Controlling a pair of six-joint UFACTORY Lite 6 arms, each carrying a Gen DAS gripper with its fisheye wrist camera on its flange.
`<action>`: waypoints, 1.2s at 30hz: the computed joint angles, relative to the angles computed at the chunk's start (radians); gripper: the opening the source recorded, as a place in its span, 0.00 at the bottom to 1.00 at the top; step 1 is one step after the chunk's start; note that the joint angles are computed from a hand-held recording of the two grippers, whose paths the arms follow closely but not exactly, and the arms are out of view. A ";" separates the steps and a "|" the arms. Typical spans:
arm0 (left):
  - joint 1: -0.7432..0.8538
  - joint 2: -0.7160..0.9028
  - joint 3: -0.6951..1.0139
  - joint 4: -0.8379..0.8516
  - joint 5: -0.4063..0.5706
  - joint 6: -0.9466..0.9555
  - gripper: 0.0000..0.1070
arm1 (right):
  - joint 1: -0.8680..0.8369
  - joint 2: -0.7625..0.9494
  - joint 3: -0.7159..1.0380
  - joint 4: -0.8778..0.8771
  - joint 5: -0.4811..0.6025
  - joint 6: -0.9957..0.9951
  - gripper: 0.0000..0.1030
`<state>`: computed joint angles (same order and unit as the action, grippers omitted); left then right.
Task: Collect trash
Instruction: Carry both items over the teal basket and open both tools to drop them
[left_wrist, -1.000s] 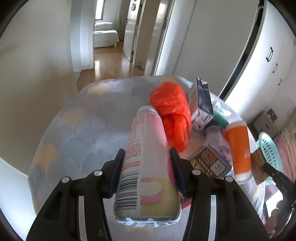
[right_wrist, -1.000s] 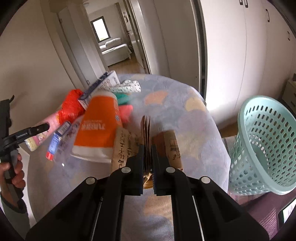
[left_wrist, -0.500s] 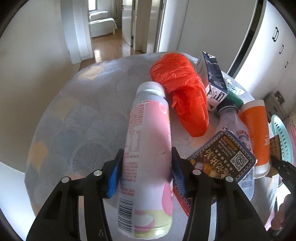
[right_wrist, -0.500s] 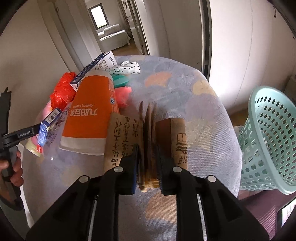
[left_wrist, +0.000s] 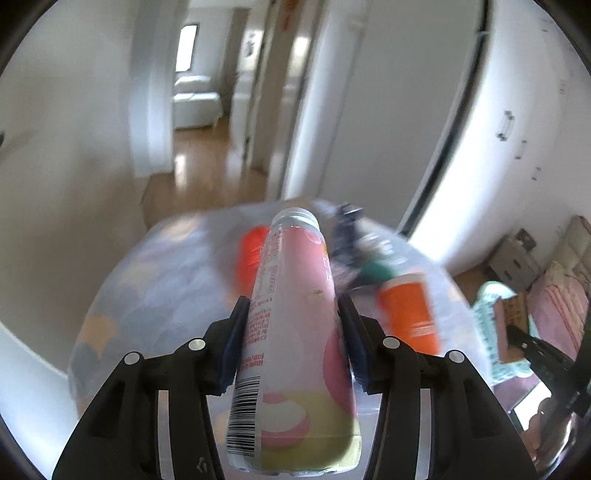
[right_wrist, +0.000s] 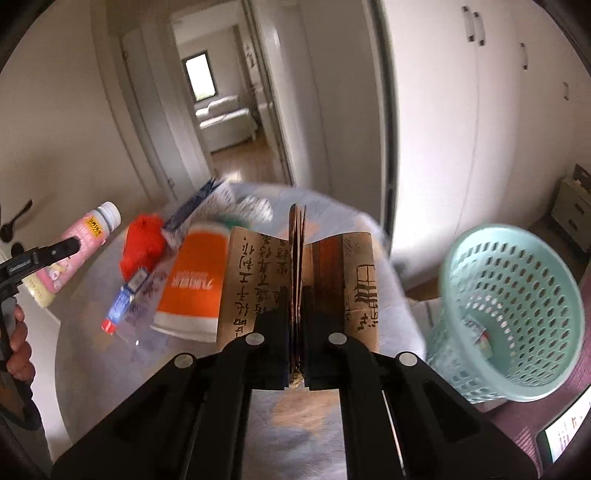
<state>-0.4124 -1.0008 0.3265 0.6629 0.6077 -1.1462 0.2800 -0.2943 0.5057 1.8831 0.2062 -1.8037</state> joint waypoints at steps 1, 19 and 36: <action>-0.098 0.040 0.035 0.076 0.027 -0.105 0.43 | -0.037 -0.034 -0.008 -0.086 0.011 0.074 0.03; -0.606 1.331 0.980 0.627 -0.047 -0.745 0.44 | -0.736 0.076 0.100 -0.325 0.269 0.084 0.03; -0.624 2.088 1.956 0.198 0.077 -0.169 0.44 | -0.890 0.504 0.307 -0.202 0.253 -0.072 0.03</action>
<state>-1.0361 1.0872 2.2823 0.8605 0.6843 -1.3152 -0.6103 0.2094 0.8123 1.6812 0.4596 -1.8752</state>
